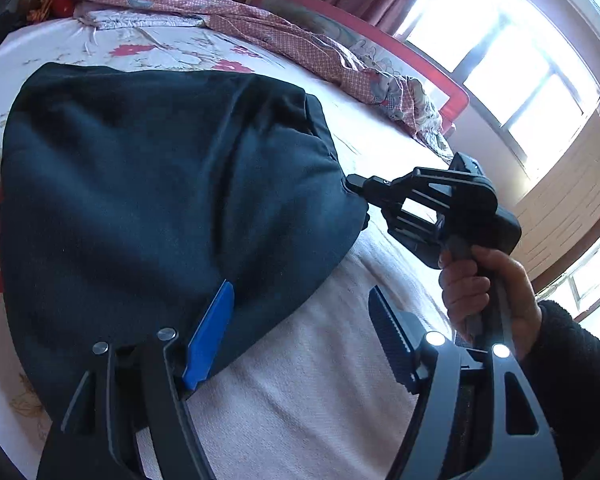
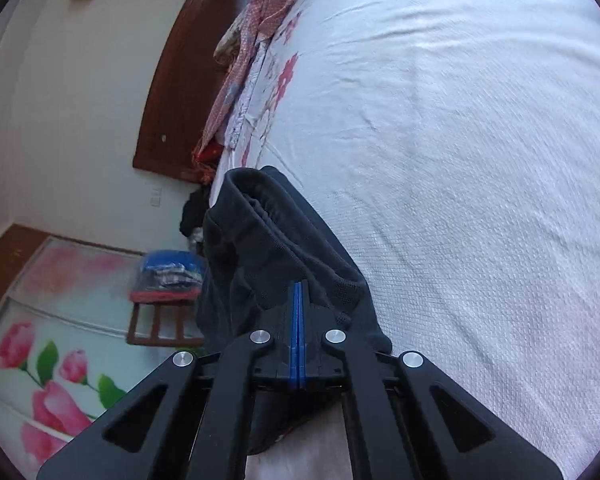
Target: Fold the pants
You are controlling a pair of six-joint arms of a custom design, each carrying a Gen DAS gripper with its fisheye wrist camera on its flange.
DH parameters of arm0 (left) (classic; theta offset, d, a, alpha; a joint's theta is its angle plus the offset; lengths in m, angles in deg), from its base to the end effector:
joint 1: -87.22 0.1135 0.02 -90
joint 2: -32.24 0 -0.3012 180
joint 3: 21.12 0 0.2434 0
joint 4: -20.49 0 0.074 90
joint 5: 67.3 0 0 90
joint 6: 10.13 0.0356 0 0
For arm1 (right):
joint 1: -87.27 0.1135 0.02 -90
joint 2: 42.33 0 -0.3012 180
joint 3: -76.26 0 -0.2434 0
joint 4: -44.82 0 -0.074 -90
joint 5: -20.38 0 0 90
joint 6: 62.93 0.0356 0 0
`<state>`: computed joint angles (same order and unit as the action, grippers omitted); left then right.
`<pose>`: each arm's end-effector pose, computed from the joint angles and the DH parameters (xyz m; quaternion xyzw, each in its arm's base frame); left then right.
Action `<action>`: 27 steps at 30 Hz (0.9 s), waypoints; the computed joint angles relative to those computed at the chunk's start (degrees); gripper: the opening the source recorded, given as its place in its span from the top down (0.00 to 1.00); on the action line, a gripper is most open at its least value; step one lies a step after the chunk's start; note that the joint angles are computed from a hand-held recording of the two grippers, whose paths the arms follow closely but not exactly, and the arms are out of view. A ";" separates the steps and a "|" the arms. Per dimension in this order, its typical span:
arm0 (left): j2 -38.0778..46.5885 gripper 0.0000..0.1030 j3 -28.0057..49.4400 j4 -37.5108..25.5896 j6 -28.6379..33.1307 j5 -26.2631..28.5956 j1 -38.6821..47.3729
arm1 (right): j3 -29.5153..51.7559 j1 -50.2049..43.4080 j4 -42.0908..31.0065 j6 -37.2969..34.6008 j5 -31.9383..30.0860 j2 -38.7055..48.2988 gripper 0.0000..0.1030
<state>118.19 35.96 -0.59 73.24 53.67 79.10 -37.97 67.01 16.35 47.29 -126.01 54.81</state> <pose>0.2737 -0.0576 0.2164 0.1032 0.9042 -0.2911 0.2951 0.3033 -0.0803 0.2046 0.1791 0.8410 0.4561 0.2295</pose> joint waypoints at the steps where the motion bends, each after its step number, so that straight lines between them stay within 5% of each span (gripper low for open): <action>1: 0.24 0.32 1.16 -1.63 1.93 -1.51 -0.58 | 2.66 1.23 -4.39 -1.86 2.40 -1.17 0.99; 6: -1.26 0.32 3.60 -6.03 3.37 -1.04 1.08 | 12.86 8.15 -8.54 1.98 2.59 -4.58 0.95; 8: -0.56 0.32 1.74 -3.44 2.45 -2.01 -0.03 | 23.62 15.57 -15.52 0.19 -2.26 3.25 0.65; 9: -1.09 0.32 0.44 -1.82 2.63 -3.14 -0.72 | 30.36 19.86 -21.44 -3.41 -0.11 7.28 0.60; 13: -2.12 0.31 -2.81 3.14 0.15 -3.39 -1.13 | 52.01 32.48 -37.13 -10.40 4.78 22.93 0.60; 16: -2.49 0.30 -3.93 4.91 -0.17 -3.68 -1.41 | 59.22 36.18 -41.37 -11.80 6.58 29.27 0.60; 18: -2.97 0.30 -4.35 5.02 0.27 -4.22 -1.81 | 59.51 36.33 -41.74 -10.61 10.64 31.66 0.60; 20: -3.06 0.30 -4.41 5.01 0.31 -3.76 -1.65 | 59.14 34.66 -38.92 -5.90 8.37 33.22 0.64; 22: -3.24 0.30 -4.28 4.54 0.51 -3.32 -1.49 | 53.57 32.57 -32.35 -1.48 5.73 29.27 0.64; 27: -5.97 0.30 -2.26 -0.34 1.10 -5.50 -1.30 | 40.21 22.50 -30.59 -5.31 1.21 16.17 0.64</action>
